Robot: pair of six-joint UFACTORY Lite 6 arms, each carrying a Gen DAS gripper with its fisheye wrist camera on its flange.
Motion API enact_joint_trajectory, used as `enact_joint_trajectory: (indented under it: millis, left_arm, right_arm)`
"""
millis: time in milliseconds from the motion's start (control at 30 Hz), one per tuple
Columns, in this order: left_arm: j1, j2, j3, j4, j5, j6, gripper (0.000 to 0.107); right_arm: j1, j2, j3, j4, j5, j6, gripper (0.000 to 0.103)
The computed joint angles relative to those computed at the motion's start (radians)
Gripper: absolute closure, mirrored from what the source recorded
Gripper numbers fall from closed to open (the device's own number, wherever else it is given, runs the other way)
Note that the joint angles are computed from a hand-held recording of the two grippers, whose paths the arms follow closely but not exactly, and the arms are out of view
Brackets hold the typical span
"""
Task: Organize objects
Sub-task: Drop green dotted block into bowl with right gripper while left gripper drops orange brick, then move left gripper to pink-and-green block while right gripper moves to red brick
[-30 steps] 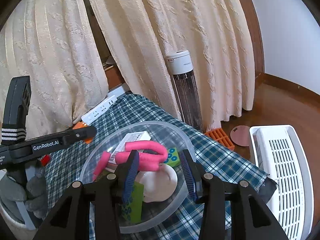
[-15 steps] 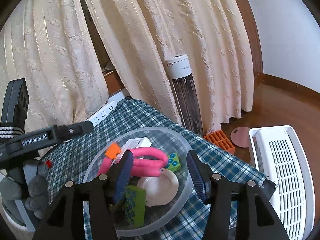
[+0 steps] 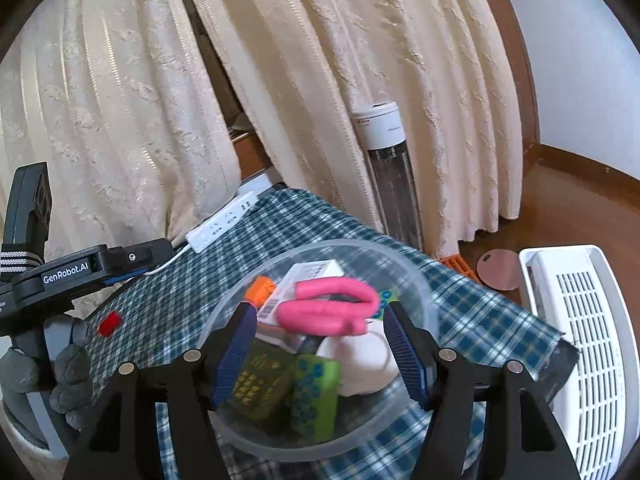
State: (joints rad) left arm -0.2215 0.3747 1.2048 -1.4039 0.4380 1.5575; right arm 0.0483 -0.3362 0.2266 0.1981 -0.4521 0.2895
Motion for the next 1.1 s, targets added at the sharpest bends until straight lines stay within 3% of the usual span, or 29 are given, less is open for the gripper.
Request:
enact_joint_trajectory:
  millis: [433, 567, 1100]
  left_arm:
    - [0.225, -0.051, -0.084, -0.016, 0.067, 0.09, 0.032]
    - [0.301, -0.059, -0.097, -0.014, 0.077, 0.124, 0.03]
    - [0.612, 0.077, 0.092, 0.131, 0.165, 0.068, 0.029]
  right_arm:
    - [0.304, 0.122, 0.124, 0.354, -0.025, -0.242, 0.025]
    - [0.363, 0.172, 0.176, 0.389, -0.03, -0.255, 0.019]
    - [0.536, 0.421, 0.445, 0.508, 0.009, -0.313, 0.015]
